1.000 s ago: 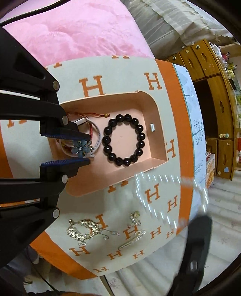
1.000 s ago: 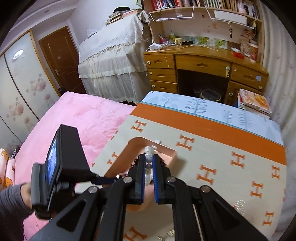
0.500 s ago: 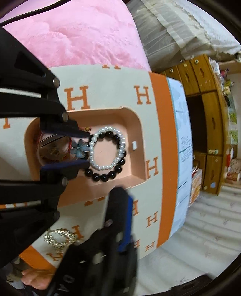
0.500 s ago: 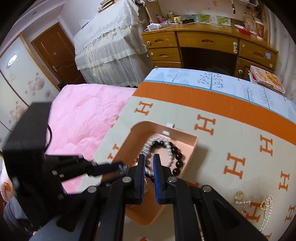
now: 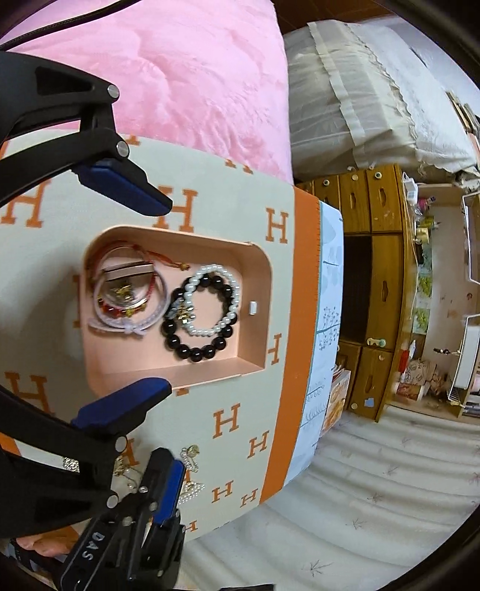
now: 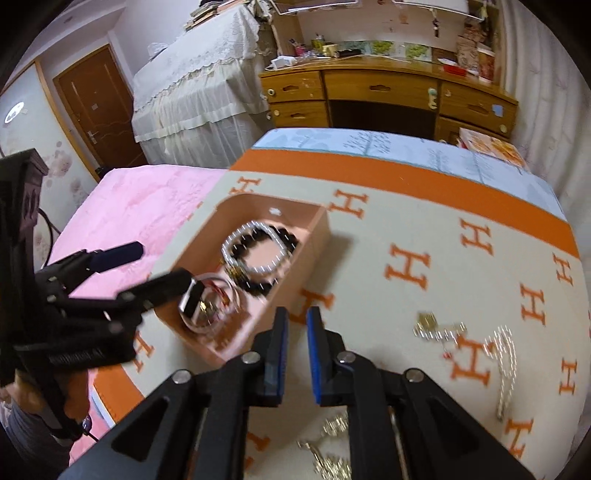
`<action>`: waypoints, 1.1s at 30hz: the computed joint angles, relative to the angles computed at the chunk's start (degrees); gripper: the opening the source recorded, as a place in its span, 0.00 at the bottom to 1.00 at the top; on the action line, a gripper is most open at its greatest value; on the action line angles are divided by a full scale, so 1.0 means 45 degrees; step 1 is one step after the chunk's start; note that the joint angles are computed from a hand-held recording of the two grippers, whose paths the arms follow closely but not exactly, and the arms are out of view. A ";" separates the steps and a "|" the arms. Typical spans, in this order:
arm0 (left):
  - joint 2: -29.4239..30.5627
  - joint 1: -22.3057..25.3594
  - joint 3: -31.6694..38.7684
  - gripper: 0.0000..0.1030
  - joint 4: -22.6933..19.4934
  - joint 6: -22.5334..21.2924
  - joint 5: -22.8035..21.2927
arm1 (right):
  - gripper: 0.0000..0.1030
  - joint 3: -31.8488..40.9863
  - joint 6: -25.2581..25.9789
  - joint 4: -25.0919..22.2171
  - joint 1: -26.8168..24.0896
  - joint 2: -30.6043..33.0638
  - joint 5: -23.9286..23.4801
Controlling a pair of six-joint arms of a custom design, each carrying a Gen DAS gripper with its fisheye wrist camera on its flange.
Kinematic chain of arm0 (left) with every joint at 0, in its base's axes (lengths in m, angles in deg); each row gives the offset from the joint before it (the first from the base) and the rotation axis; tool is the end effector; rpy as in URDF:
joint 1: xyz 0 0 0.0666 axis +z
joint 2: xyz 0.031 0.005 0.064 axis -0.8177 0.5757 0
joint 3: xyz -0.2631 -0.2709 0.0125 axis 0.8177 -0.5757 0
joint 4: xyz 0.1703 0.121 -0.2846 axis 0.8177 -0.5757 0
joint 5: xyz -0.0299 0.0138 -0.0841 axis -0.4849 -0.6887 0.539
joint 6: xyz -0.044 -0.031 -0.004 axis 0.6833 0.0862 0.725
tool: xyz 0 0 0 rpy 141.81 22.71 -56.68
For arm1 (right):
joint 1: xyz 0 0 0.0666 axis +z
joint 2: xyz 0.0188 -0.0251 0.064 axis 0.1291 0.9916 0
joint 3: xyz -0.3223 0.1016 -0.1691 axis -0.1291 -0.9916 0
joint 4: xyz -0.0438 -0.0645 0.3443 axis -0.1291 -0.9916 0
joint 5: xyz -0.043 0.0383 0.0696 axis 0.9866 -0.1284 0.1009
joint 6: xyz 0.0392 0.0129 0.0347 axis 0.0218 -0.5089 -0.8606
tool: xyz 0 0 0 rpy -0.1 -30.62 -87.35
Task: Organize jewelry
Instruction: 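Withdraw the open right tool from the box toward the remaining jewelry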
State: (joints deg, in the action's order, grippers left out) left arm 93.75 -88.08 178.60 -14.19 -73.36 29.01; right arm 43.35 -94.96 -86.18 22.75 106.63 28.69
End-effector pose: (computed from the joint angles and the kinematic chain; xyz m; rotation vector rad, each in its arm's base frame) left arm 0.3578 -0.2338 0.5861 0.4444 2.4623 -0.3013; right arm 0.3004 0.0828 0.5955 0.0167 2.5264 0.2580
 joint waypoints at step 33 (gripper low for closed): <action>0.0081 -0.4847 0.0301 0.86 -0.0432 0.1929 -0.2829 | 0.37 -0.2891 0.2535 0.0232 -0.6364 -0.4043 -0.1791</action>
